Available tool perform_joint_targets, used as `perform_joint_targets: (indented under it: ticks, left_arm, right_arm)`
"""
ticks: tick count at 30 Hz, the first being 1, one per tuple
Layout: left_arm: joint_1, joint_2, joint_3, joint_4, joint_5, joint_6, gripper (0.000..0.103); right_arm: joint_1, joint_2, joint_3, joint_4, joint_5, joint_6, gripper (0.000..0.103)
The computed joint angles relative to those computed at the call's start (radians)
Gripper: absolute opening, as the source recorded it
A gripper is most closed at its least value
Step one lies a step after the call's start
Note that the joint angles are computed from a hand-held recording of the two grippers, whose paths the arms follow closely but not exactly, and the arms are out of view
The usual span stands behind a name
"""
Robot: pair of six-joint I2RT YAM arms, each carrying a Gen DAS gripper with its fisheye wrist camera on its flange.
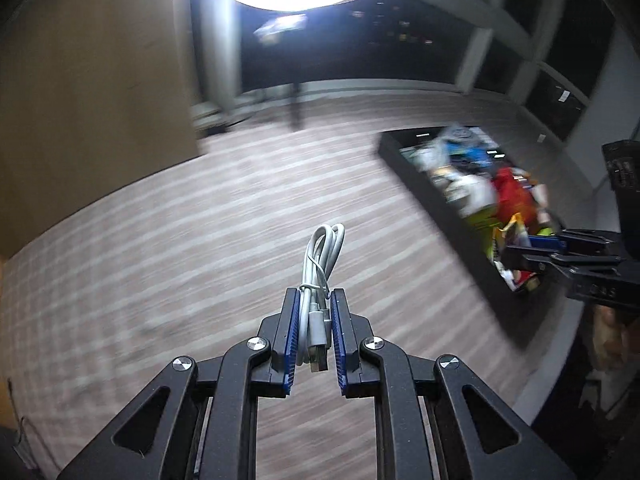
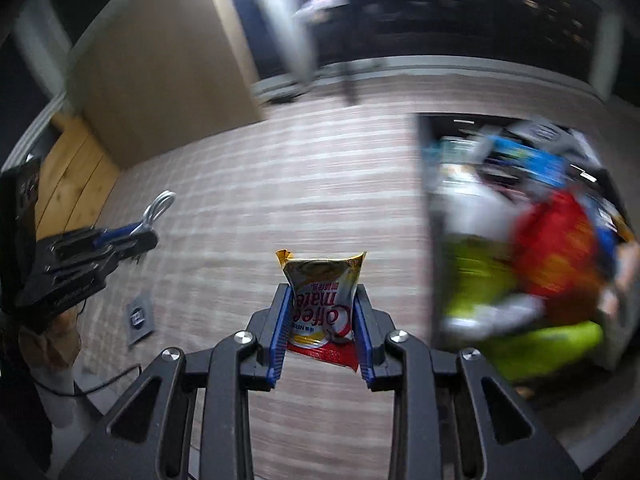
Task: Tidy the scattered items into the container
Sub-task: 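Carry the white cable and sachet over the container and open both grippers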
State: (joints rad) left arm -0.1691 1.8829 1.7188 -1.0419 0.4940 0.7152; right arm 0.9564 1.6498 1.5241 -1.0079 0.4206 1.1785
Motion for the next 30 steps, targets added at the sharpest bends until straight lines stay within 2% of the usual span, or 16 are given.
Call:
perform_joint_targets:
  ticks: [3,6,8,11,16,17,18,19,20,22,30]
  left_arm:
    - [-0.135,-0.063,-0.061,0.046,-0.010,-0.095,0.014]
    - [-0.274,-0.076,-0.084,0.109,-0.018,-0.234,0.014]
    - [-0.354,-0.061,-0.069,0.134,-0.022,-0.322,0.014]
    - [-0.468,-0.028,-0.030,0.181,-0.066,-0.422,0.014]
    - [-0.582,0.094,0.142,0.167,-0.118,-0.532,0.014]
    - [-0.598,0.120,0.179,0.167,-0.120,-0.543,0.014]
    - [-0.617,0.146,0.215,0.165,-0.138,-0.541,0.025]
    - [-0.634,0.179,0.265,0.142,-0.173,-0.539,0.039]
    - [-0.644,0.206,0.308,0.119,-0.198,-0.544,0.063]
    - [-0.638,0.209,0.317,0.134,-0.193,-0.561,0.058]
    - [-0.570,0.168,0.300,0.126,-0.211,-0.498,0.055]
  right_arm:
    - [-0.047,-0.217,-0.214,-0.016,0.025,0.038,0.029]
    - [-0.117,-0.399,-0.331,-0.073,0.032,0.031,0.029]
    - [-0.205,-0.515,-0.390,-0.110,0.014,-0.027,0.029]
    - [-0.328,-0.600,-0.421,-0.137,-0.018,-0.143,0.029]
    - [-0.577,-0.653,-0.428,-0.117,-0.107,-0.393,0.029]
    - [-0.615,-0.655,-0.435,-0.100,-0.127,-0.429,0.030]
    - [-0.651,-0.656,-0.441,-0.074,-0.153,-0.471,0.033]
    - [-0.672,-0.654,-0.441,-0.063,-0.168,-0.495,0.038]
    - [-0.696,-0.640,-0.434,-0.064,-0.182,-0.512,0.052]
    - [-0.745,-0.650,-0.430,-0.056,-0.199,-0.509,0.058]
    - [-0.836,-0.679,-0.450,-0.028,-0.264,-0.531,0.058]
